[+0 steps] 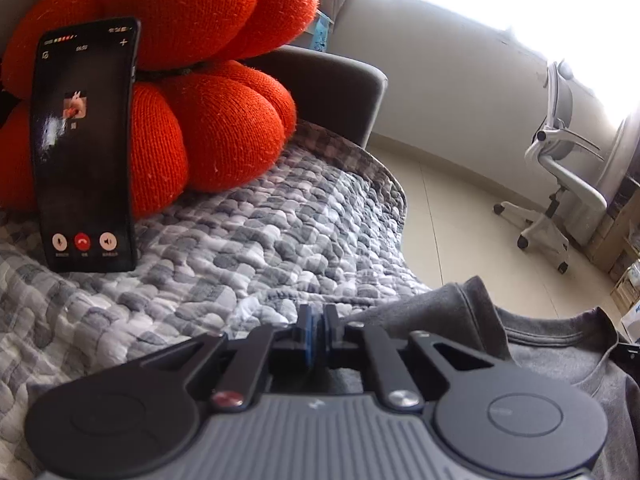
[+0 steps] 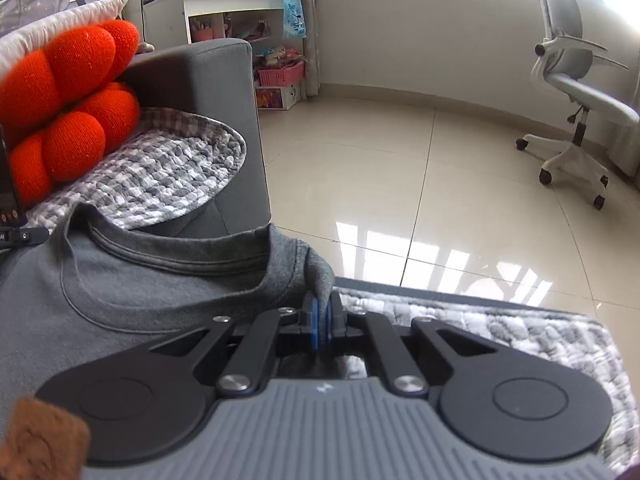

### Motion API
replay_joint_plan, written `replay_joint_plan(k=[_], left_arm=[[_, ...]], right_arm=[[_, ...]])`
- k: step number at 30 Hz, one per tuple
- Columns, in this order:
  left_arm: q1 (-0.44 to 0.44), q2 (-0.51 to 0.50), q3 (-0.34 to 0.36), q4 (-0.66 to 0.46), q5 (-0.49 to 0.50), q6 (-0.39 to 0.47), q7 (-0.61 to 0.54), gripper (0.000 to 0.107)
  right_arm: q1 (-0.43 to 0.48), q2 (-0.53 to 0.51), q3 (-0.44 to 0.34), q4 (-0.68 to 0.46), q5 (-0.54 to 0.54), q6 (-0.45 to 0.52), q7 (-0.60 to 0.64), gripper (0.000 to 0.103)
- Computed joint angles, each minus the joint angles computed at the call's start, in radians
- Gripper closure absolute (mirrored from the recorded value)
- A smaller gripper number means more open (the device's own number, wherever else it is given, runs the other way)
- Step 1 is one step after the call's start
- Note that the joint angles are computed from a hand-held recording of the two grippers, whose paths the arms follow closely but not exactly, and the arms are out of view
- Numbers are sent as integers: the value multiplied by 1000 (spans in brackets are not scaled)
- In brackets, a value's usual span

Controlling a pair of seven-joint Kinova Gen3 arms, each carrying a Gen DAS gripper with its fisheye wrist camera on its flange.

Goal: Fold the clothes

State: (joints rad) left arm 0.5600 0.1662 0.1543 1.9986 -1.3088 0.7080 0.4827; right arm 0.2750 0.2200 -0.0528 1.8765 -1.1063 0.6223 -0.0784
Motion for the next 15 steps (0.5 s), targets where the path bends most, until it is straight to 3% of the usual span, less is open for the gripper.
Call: replay_joint_plan(k=[2,3,4,5,8,10,15], left_arm=[[1,-5,9,-22,49,24,-64,95],[3,-9,13,-35,77,36,-97,86],[8,-15,17,-45,98,47,-118,79],[7,-21,28,-51,108,60,-126,64],[44,-43,39,-54,91,91,-109,53],[58,-57,56,-56,88,98,-102,47],[70,-91,91,-16,25,3,-50,38]], right_arm=[[2,-11,2,15,-13,-9,-1,93],[-2,-19,7,18,-7,-11,-19,93],[-2,-30,14,19,3,-4,-39,86],[-3,-41,25,15,22,11,-70,80],[20,-70,58,12,42,80,-117,60],[41,-86,87,12,49,137,-138,59],[100,-112,160,25,75,267,-209,59]])
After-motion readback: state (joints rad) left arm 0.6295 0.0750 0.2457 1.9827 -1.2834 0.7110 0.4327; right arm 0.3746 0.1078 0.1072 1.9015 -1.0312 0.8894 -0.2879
